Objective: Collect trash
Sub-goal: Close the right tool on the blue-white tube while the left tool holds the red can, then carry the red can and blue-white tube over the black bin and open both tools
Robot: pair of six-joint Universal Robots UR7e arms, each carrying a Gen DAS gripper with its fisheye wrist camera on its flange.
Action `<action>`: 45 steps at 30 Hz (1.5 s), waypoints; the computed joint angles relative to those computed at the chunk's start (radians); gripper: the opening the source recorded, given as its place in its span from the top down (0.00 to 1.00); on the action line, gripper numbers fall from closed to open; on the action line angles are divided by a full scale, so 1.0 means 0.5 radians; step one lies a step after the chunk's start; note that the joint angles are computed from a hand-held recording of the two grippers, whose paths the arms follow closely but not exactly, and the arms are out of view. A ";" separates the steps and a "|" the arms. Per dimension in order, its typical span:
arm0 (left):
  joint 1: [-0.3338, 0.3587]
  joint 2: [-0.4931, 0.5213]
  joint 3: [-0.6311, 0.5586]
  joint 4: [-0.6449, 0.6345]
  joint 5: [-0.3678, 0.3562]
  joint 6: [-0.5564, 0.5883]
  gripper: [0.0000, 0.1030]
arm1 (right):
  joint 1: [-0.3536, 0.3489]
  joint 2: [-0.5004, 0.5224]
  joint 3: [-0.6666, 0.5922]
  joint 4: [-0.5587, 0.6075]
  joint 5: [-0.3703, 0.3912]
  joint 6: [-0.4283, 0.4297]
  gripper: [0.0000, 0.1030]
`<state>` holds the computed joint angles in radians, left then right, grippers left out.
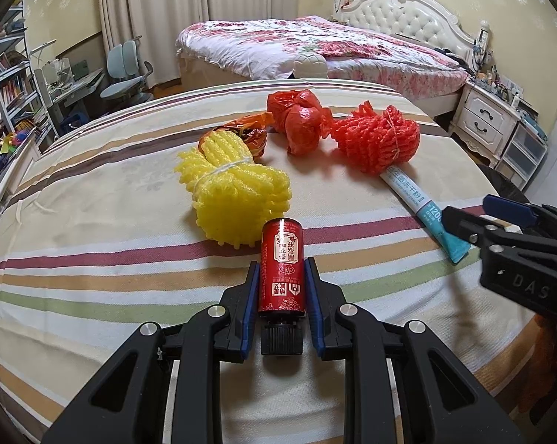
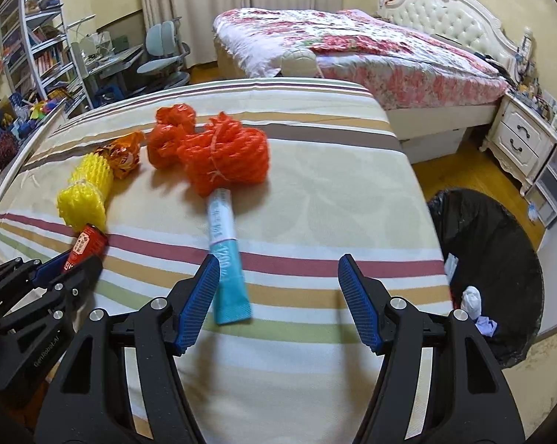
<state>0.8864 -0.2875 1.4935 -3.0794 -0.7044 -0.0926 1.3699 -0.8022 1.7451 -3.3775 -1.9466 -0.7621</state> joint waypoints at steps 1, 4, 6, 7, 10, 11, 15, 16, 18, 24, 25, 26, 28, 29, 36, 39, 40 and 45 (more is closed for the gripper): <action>0.001 -0.003 0.003 -0.003 -0.001 0.000 0.76 | 0.004 0.014 -0.015 0.018 -0.002 -0.006 0.38; 0.006 -0.010 0.012 -0.011 -0.004 0.001 0.76 | 0.013 0.042 -0.038 0.056 -0.017 -0.015 0.46; 0.008 -0.015 0.018 -0.015 -0.006 -0.001 0.76 | 0.020 0.059 -0.044 0.033 -0.034 -0.041 0.50; 0.009 -0.017 0.021 -0.020 -0.008 -0.001 0.76 | 0.024 0.066 -0.047 0.022 -0.046 -0.057 0.51; 0.012 -0.019 0.026 -0.032 -0.018 -0.001 0.76 | 0.023 0.061 -0.024 -0.010 -0.046 -0.077 0.68; 0.012 -0.020 0.027 -0.037 -0.020 0.002 0.76 | 0.020 0.055 -0.015 -0.017 -0.045 -0.078 0.73; 0.013 -0.030 0.049 -0.079 -0.043 0.021 0.76 | 0.000 0.017 0.030 -0.021 -0.010 -0.054 0.81; 0.012 -0.033 0.057 -0.092 -0.048 0.026 0.76 | -0.003 0.009 0.043 -0.028 -0.007 -0.053 0.81; 0.012 -0.038 0.068 -0.113 -0.052 0.038 0.76 | -0.009 -0.003 0.069 -0.051 0.000 -0.059 0.81; -0.001 -0.045 0.097 -0.153 -0.051 0.056 0.76 | -0.038 -0.048 0.134 -0.084 0.046 -0.032 0.81; -0.003 -0.046 0.102 -0.159 -0.049 0.058 0.76 | -0.043 -0.055 0.140 -0.086 0.054 -0.027 0.81; -0.006 -0.046 0.106 -0.163 -0.048 0.058 0.76 | -0.050 -0.063 0.144 -0.086 0.061 -0.020 0.81; -0.011 -0.045 0.108 -0.161 -0.050 0.055 0.76 | -0.062 -0.078 0.156 -0.091 0.075 -0.007 0.81; -0.015 -0.044 0.110 -0.160 -0.050 0.053 0.76 | -0.068 -0.086 0.159 -0.090 0.083 0.000 0.81; -0.052 -0.017 0.101 -0.175 -0.073 0.066 0.76 | -0.110 -0.141 0.186 -0.101 0.123 0.047 0.81; -0.069 0.004 0.084 -0.186 -0.091 0.085 0.76 | -0.126 -0.168 0.204 -0.119 0.136 0.062 0.81; -0.076 0.012 0.075 -0.188 -0.101 0.091 0.76 | -0.131 -0.176 0.206 -0.122 0.140 0.067 0.81; -0.106 0.072 -0.007 -0.180 -0.148 0.143 0.76 | -0.158 -0.228 0.235 -0.177 0.147 0.091 0.81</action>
